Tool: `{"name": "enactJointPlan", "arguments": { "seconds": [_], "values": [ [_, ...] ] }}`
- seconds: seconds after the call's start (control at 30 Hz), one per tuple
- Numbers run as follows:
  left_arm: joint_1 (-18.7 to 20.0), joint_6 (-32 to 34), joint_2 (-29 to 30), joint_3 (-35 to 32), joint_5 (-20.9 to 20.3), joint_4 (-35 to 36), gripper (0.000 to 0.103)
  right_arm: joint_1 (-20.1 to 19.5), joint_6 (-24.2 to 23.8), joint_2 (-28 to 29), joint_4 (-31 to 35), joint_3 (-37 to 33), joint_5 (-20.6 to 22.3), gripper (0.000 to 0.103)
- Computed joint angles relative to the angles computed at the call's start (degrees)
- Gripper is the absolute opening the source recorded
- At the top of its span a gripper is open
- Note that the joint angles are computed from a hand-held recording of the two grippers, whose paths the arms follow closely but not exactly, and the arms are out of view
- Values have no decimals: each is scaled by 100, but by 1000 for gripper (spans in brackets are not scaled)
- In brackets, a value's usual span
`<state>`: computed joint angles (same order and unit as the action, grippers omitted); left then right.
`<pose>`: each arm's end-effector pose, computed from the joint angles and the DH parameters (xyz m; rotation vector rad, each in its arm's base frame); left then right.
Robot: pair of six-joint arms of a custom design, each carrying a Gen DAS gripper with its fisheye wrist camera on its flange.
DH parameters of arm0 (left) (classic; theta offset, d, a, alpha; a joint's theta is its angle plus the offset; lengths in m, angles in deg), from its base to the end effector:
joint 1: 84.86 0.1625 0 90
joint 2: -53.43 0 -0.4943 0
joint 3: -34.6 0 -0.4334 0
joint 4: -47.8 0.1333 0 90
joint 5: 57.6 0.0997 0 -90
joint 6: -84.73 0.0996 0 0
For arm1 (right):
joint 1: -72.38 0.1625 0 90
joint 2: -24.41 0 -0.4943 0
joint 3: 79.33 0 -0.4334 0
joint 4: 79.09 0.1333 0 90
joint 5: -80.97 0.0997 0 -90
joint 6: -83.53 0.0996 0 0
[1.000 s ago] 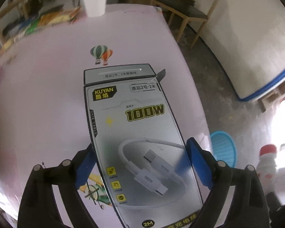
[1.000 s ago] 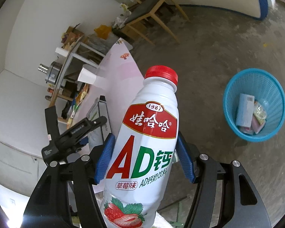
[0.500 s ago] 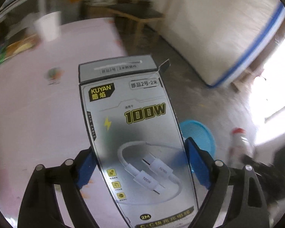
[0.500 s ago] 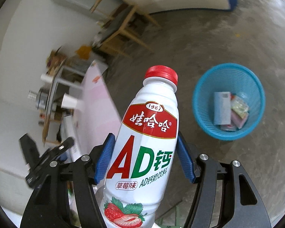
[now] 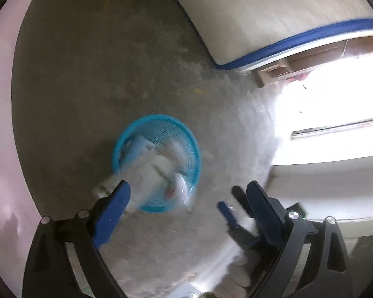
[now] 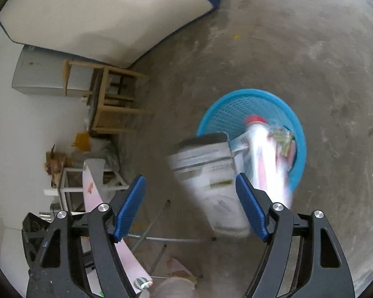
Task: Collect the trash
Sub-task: 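Carry both items over the blue basket and open both grippers, then swing both grippers back over the table toward the snack bags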
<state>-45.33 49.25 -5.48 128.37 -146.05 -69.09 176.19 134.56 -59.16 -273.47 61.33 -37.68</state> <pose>-0.4501 -0.5478 0.2257 0.3973 2.9982 0.1263 0.1840 -0.3900 0.3038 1.1726 2.5159 -1.3972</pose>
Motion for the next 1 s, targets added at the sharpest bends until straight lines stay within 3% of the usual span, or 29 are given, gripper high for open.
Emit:
{"name": "enactJointPlan", "arguments": {
  "seconds": [0.27, 0.4, 0.43, 0.53, 0.63, 0.67, 0.77, 0.87, 1.0],
  "values": [
    [-63, 730, -896, 546, -103, -433, 92, 307, 236, -75, 270, 296, -339, 72],
    [-248, 1529, -1705, 1003, 51, -790, 92, 763, 144, 40, 1013, -19, -1037, 72],
    [-298, 1745, -1886, 1099, 130, -854, 92, 1031, -20, 172, 1360, -253, -1384, 73],
    [-426, 2221, -2489, 1389, 456, -945, 92, 1601, -684, 650, 1900, -908, -1890, 78],
    [-512, 2450, -3020, 1593, 980, -938, 93, 1965, -1768, 1181, 1699, -1508, -1973, 85],
    [-557, 2451, -3200, 1646, 1196, -915, 93, 2121, -2285, 1445, 1540, -1830, -1882, 85],
    [-714, 2404, -3799, 1798, 2051, -961, 94, 2279, -3061, 1873, 1452, -2458, -1122, 86],
    [-897, 2144, -4379, 1914, 2956, -920, 94, 2344, -3448, 2302, 1917, -3137, -88, 86],
    [-1083, 1578, -5180, 1986, 4255, -609, 94, 2351, -3524, 2865, 2433, -3862, 1034, 86]
  ]
}}
